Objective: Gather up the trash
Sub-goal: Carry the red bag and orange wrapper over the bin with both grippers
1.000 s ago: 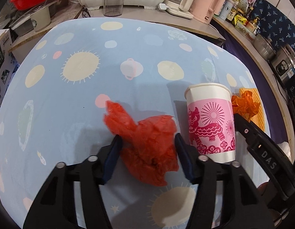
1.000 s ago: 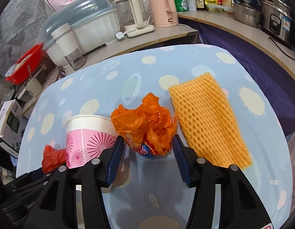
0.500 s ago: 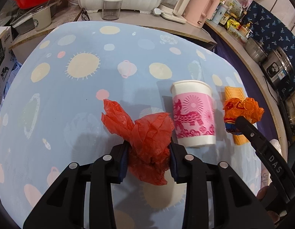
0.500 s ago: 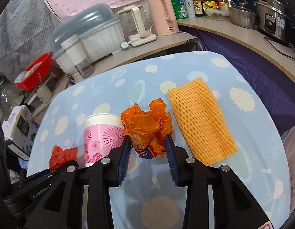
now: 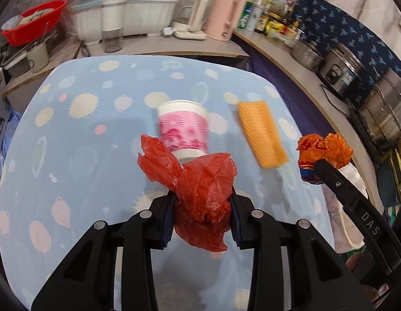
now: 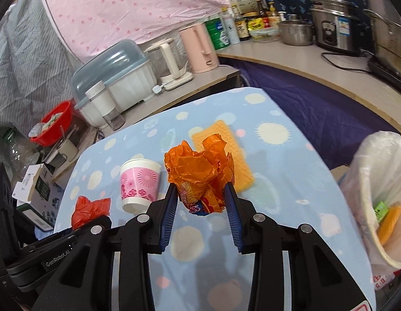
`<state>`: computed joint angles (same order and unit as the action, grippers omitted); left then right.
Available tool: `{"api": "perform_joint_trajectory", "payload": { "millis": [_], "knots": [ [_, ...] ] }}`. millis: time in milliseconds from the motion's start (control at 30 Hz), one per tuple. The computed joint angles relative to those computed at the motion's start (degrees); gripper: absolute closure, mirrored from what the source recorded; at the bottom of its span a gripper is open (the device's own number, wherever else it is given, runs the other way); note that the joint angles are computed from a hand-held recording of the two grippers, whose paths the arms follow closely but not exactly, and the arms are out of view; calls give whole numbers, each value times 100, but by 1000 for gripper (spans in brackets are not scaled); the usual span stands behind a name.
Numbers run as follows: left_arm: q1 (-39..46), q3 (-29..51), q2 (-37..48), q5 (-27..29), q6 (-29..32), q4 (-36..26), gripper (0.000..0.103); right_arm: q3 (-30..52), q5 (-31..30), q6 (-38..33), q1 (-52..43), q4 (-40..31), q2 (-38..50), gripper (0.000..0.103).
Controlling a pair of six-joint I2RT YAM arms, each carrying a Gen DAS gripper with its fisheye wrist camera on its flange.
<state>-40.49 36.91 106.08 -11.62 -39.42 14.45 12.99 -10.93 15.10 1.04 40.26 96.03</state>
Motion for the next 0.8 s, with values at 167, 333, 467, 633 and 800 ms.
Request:
{"api": "perform_joint_trajectory", "payload": {
  "millis": [167,333,467,633,800],
  "knots": [
    [-700,478,90,-233,-92,-399,70,-494,-633,-487,-1300,-108,-519,68],
    [-1318,1180,413,-405,-77,-812,70,-651,-1437,-1248,-2932,-372,-653,68],
    [-1717,1823,786,-472,5,-1121,70,-591,-1971,-1884,-4130,-564,-456,68],
    [-2124,2625,1274,-520,133,-1472,70,-212,-2577,-2726,-5502,-1076,-43,68],
    [-2458,3460,1754,-571,280,-1863,70,244,-2911,-3218,-6346,-1532,345,68]
  ]
}}
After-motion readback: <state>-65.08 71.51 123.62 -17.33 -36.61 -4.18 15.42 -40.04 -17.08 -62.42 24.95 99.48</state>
